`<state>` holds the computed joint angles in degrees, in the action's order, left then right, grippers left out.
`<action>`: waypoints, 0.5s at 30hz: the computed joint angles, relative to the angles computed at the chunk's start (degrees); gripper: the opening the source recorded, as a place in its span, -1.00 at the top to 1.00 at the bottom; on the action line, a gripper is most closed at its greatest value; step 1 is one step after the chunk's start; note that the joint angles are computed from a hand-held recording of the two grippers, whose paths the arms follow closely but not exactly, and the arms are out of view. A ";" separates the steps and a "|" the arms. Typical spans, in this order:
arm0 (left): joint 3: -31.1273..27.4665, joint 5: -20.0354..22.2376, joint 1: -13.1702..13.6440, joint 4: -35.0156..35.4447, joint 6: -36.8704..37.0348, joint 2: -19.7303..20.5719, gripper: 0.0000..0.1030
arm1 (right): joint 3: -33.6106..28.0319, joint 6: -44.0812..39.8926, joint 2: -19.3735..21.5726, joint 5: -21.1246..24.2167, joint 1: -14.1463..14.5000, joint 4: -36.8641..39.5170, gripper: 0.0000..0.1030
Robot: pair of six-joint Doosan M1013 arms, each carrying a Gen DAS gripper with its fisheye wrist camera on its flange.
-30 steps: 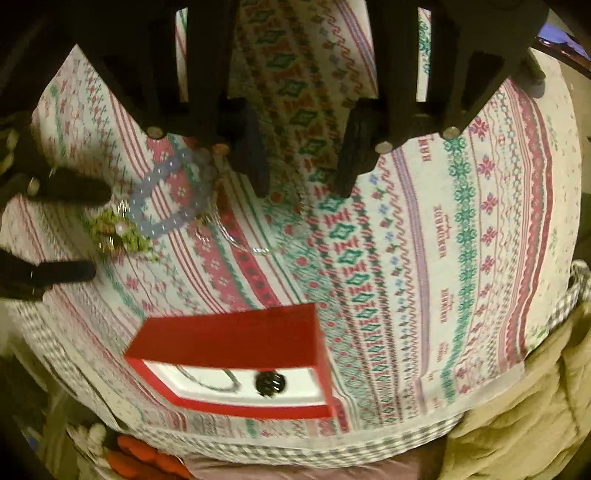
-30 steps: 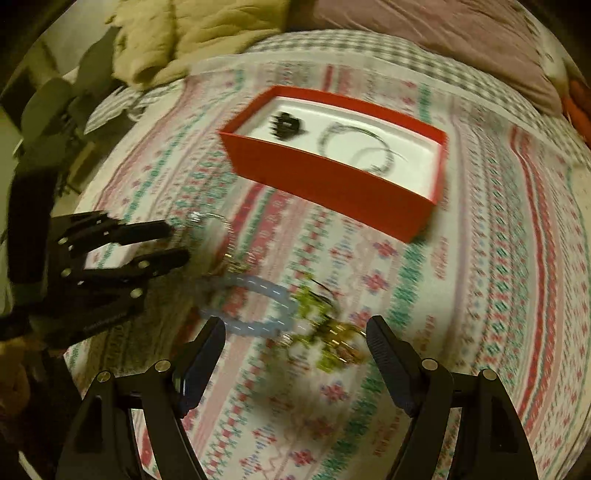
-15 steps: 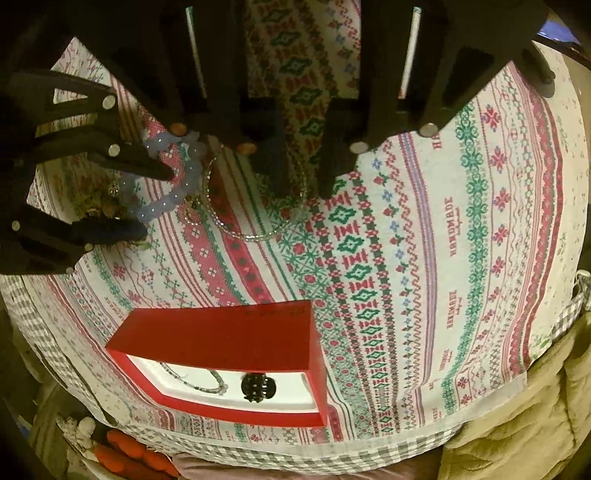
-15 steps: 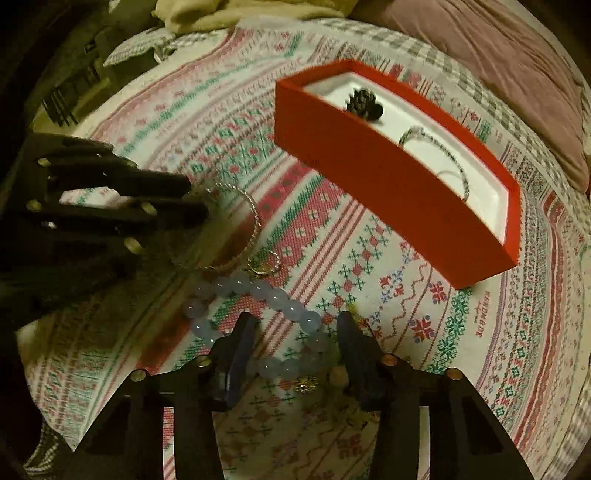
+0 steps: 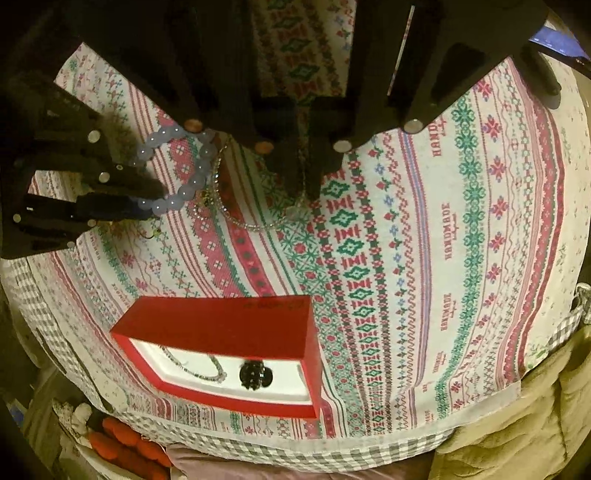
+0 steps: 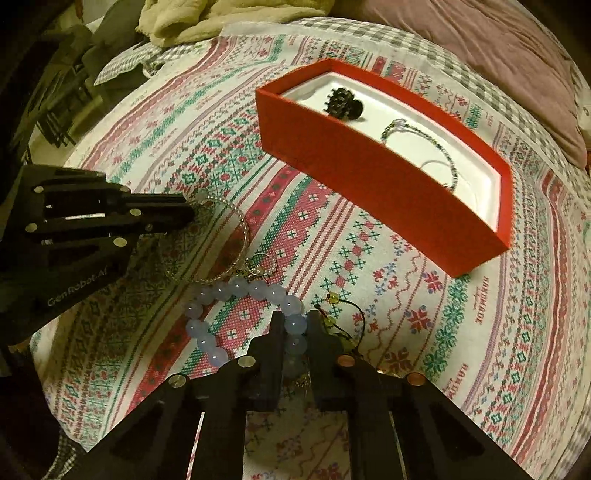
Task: Organize jewelry
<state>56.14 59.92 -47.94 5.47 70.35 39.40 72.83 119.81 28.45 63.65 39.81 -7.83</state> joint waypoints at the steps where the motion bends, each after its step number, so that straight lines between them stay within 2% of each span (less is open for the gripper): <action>1: 0.07 -0.17 0.05 -0.12 -0.03 -0.20 0.90 | 0.09 0.59 -0.34 -0.14 -0.12 0.27 0.78; 15: 0.30 -3.94 -0.08 -0.10 -2.30 -2.59 0.91 | 1.40 8.03 -5.28 -4.75 -0.46 -1.98 0.78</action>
